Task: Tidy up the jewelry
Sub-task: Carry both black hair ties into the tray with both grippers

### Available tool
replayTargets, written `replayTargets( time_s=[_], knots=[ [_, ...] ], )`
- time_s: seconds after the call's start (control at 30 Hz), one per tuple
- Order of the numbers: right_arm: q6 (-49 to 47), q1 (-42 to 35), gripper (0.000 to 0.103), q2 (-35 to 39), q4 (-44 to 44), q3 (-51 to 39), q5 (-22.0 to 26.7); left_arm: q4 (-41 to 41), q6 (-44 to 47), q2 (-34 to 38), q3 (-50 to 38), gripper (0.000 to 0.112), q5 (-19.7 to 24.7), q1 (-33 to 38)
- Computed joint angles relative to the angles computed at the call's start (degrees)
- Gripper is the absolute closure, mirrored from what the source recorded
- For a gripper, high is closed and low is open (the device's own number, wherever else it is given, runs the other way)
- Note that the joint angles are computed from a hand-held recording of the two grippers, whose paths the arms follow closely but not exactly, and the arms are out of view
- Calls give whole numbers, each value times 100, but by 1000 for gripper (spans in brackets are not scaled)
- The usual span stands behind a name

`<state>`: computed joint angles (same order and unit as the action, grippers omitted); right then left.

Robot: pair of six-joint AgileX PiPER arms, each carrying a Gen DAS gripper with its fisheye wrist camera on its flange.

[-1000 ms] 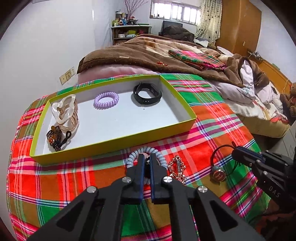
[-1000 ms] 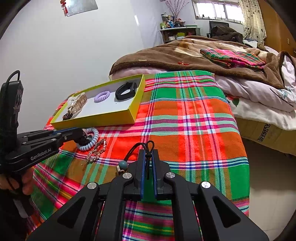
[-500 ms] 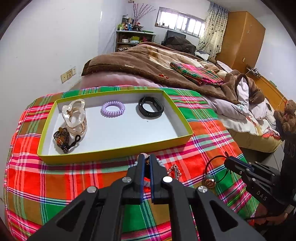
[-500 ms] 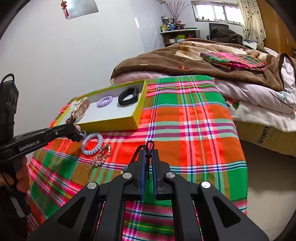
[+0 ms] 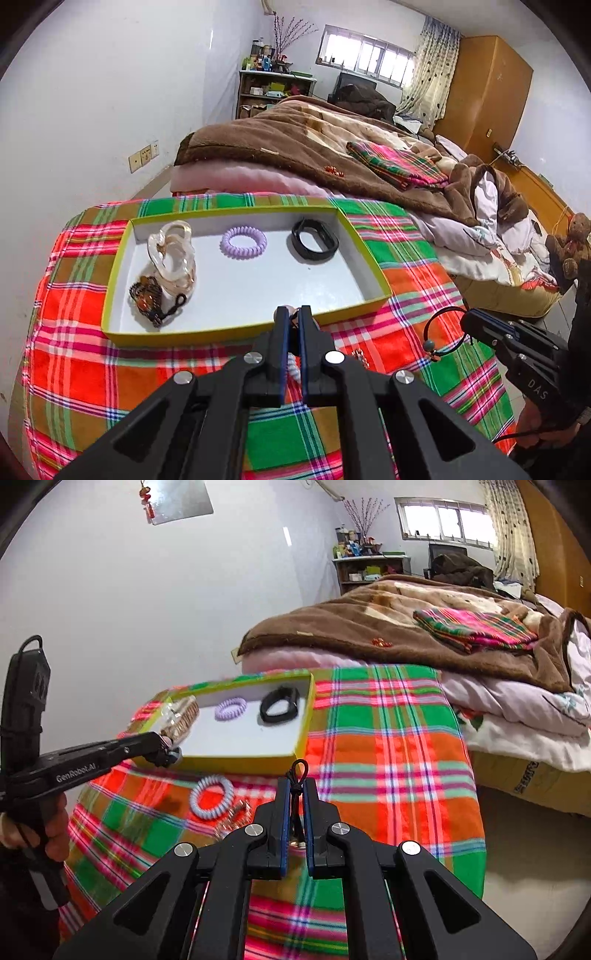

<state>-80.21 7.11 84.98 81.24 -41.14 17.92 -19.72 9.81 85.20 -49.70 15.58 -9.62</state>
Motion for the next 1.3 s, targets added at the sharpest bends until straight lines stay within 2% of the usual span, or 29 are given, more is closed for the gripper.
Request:
replayTargets(
  time_s=[0.27, 0.73, 0.97, 1.13, 1.3],
  knots=[
    [757, 316, 97, 203, -514, -659, -27, -652, 752, 253, -401, 107, 209, 352],
    [2816, 907, 97, 1574, -2159, -2211, -244, -1584, 1687, 1293, -1374, 107, 534, 734],
    [3430, 909, 97, 2246, -2657, -2894, 146, -1532, 1652, 1739, -1674, 107, 591, 804],
    [3365, 790, 97, 2671, -2389, -3321, 619, -1280, 1369, 1970, -1786, 107, 579, 821],
    [4147, 772, 97, 2965, -3153, -3575, 615, -1262, 1352, 2084, -1757, 107, 513, 840]
  ],
)
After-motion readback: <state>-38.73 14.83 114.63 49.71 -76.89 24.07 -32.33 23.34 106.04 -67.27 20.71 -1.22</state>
